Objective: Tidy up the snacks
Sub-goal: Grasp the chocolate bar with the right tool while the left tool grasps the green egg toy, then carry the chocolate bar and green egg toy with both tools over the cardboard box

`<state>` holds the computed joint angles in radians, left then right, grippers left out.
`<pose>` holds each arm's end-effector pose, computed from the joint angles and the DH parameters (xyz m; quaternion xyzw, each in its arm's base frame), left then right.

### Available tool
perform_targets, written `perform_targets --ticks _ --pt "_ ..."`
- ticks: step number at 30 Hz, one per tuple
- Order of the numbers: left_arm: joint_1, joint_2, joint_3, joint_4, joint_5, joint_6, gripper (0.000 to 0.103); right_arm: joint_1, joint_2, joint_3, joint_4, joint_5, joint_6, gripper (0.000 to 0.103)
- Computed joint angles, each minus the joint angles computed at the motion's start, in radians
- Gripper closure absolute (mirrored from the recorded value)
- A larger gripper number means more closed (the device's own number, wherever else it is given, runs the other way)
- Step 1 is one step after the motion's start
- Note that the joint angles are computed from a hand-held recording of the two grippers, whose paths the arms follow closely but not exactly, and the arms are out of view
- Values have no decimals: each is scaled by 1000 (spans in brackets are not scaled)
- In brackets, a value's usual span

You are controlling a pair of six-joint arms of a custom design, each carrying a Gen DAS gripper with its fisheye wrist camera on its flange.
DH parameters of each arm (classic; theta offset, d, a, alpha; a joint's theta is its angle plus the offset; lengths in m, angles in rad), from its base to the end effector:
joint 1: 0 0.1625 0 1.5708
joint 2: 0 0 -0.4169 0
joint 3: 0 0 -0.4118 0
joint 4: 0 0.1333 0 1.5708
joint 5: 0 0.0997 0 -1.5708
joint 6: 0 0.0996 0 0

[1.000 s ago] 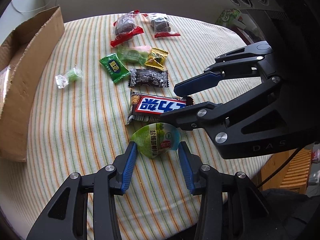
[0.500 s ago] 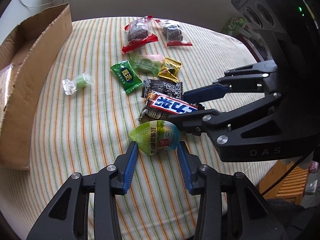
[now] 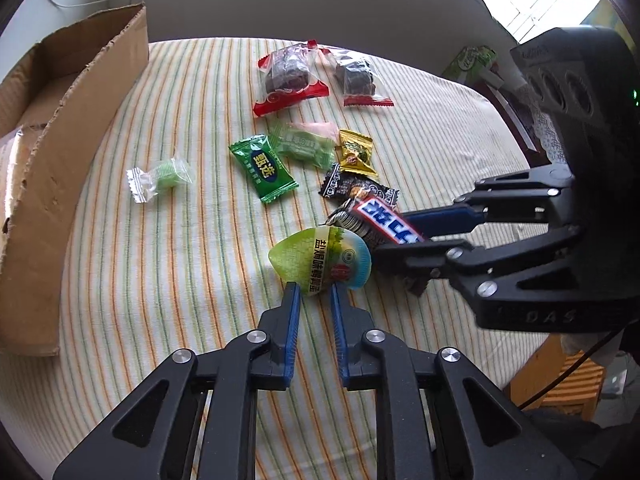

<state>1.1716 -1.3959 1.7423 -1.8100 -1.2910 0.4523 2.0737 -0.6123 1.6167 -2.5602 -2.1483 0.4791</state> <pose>-0.0651 -0.5681 0.3274 0.4152 0.8975 0.0567 0.1378 0.3875 -0.5407 -0.0303 0.0135 -0.9585 0.1279 0.2545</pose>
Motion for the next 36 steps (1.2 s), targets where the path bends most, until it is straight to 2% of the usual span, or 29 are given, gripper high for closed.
perform_targets --ticks 3,7,9,15,20,23,24,25,26,31,36 --pt "-16 -9 21 -30 27 28 66 1 10 -16 7 6 -7 72" --pt "-20 3 14 -48 42 20 60 -1 2 -10 19 3 14 72" --pt "-17 19 -2 -41 30 8 60 1 -15 8 23 -3 29 72" --pt "-50 33 32 -71 64 92 59 2 -79 99 5 -16 114 72" --pt "-68 38 70 -125 72 149 60 2 -106 140 -20 -26 139 72" --pt "-65 43 65 -126 57 143 60 1 -116 157 -37 -28 143 72" --pt "-62 46 62 -128 52 136 62 2 -116 159 -39 -32 143 72" --pt "-62 45 66 -141 56 134 72 3 -121 168 -42 -35 143 72" --pt "-61 45 69 -157 62 126 76 3 -122 168 -44 -36 142 72" --pt "-43 39 57 -150 45 142 76 9 -95 135 -37 -39 151 72" --pt "-29 29 29 -130 16 99 76 18 -95 130 -43 -40 151 73"
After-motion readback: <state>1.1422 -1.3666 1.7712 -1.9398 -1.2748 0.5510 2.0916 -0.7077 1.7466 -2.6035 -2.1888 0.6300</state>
